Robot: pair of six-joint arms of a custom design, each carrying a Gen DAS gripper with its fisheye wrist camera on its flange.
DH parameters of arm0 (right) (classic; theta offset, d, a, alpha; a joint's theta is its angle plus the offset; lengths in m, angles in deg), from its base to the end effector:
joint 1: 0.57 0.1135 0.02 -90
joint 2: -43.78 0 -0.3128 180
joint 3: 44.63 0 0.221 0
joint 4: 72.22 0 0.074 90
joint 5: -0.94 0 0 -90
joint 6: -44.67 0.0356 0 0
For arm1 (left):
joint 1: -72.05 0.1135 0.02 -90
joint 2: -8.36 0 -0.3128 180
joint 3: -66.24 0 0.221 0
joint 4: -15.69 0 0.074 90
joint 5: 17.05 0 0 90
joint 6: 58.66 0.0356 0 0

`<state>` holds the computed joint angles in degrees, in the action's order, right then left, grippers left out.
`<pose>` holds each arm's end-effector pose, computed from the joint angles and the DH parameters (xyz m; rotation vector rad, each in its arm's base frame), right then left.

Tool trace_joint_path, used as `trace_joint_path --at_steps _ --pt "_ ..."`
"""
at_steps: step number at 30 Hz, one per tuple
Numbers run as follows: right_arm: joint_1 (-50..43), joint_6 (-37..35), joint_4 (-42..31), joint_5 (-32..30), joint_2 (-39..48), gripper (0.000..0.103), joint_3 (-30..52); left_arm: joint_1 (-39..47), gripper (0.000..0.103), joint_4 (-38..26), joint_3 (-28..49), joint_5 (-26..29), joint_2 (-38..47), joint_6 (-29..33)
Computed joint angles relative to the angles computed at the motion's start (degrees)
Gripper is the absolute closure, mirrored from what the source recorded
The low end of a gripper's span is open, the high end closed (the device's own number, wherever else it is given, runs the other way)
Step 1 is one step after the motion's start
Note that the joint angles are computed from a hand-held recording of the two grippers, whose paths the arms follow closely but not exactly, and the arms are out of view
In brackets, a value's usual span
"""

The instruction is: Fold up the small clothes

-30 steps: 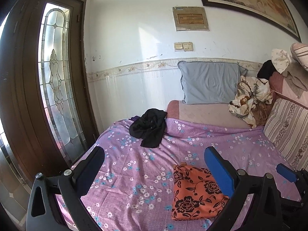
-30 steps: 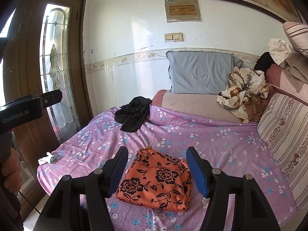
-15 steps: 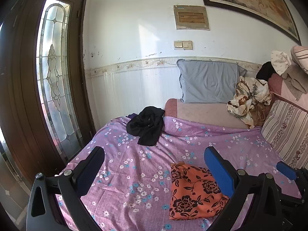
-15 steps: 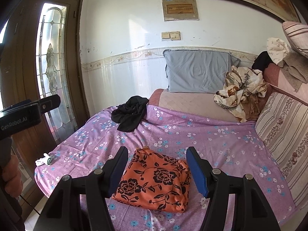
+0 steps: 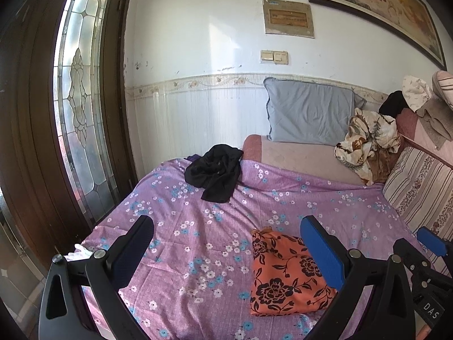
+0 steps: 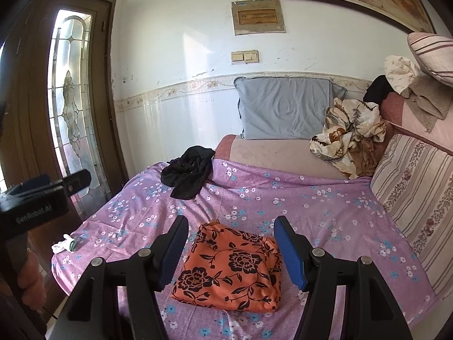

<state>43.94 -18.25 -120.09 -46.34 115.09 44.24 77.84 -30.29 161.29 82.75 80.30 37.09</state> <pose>0.1716 0.1349 0.4259 0.1338 1.9462 0.0349 0.2263 0.0169 0.4552 0.1109 1.9609 -0.0364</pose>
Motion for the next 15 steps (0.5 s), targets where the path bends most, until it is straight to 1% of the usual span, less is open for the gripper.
trace_joint_path --at_steps 10,12,15 --pt "-1.4 -1.3 -0.1 -0.9 4.1 0.036 2.3 1.1 0.0 1.0 -0.7 1.9 4.2 -0.5" --pt "-2.1 -1.6 -0.1 -1.1 4.9 0.036 3.2 0.7 0.0 1.8 -1.2 1.4 5.0 -0.6" --pt "-3.7 -1.8 0.6 -3.0 5.9 0.036 3.8 -0.1 0.0 2.8 -1.8 0.7 6.2 -0.5"
